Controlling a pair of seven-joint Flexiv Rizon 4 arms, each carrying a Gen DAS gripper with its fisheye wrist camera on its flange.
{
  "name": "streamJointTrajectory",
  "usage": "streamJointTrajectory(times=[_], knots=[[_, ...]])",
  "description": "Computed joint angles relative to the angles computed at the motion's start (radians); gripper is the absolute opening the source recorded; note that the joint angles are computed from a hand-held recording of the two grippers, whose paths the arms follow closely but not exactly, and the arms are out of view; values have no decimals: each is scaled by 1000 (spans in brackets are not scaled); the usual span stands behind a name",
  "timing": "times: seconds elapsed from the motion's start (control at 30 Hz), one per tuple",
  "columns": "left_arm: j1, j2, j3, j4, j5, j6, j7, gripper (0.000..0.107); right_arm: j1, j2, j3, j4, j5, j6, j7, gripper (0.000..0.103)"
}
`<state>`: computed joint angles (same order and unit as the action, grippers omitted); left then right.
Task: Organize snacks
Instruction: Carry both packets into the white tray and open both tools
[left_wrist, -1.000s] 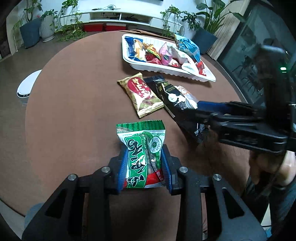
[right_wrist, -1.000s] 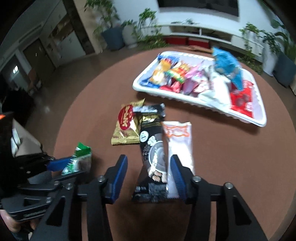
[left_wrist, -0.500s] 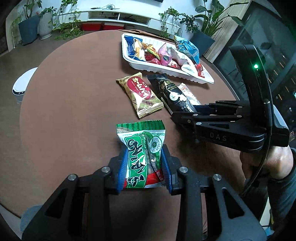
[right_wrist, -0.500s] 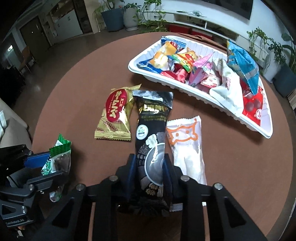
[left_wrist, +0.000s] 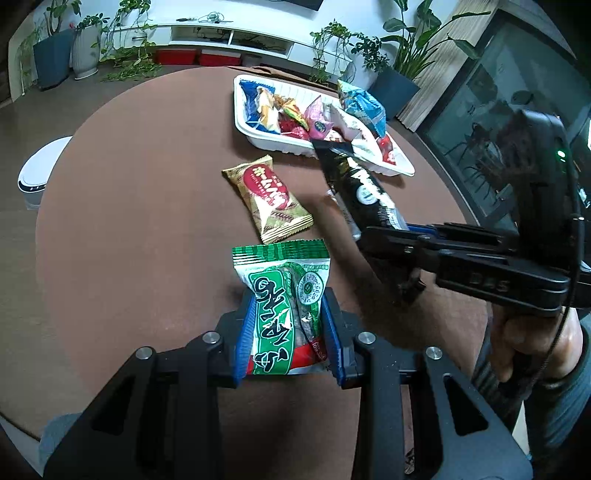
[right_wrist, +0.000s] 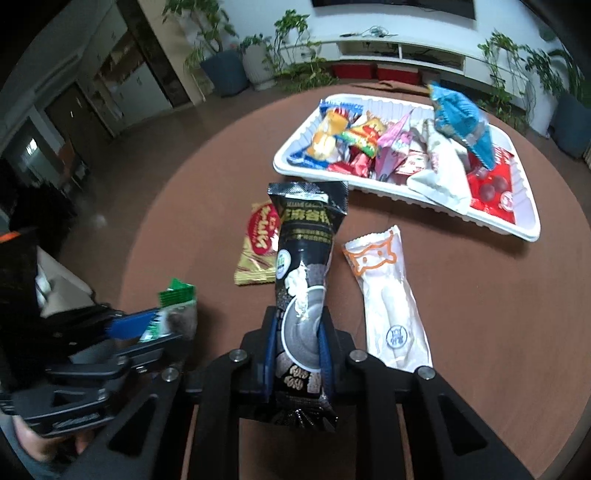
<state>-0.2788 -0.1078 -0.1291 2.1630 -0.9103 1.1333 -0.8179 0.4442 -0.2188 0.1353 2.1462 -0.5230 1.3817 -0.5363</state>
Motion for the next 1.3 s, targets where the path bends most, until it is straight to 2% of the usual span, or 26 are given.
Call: streamJointTrajectory(times=[0.2,0.3,0.4,0.5,0.77,0.97,1.17,1.3], knots=[[6,-8,-8,-51,-61,-42,38,31,-34,37,-3,45,55,86,26,22],[13,-31,-12,-110,-65,-51,44,31,-34,62,-42,64,15,111,86,22],[24,-77,-23,-198,-53,-50,41,31,-49,88,-73,44,-61,98,137,22],[41,-143,-40,-310,-7,-54,9,31,-77,65,-62,-35,-76,56,114,22],[68,-394,-66,-691,247,-149,-187,31,-99,-87,-49,-273,44,-79,-4,22],[32,-580,-35,-962,457,-276,-330,31,-98,-170,-45,-379,116,-174,-84,22],[5,-679,-18,-1087,567,-322,-385,32,-102,-213,-54,-420,165,-215,-122,22],[-5,-732,-16,-1140,600,-340,-409,33,-114,-234,-53,-428,198,-214,-142,23]])
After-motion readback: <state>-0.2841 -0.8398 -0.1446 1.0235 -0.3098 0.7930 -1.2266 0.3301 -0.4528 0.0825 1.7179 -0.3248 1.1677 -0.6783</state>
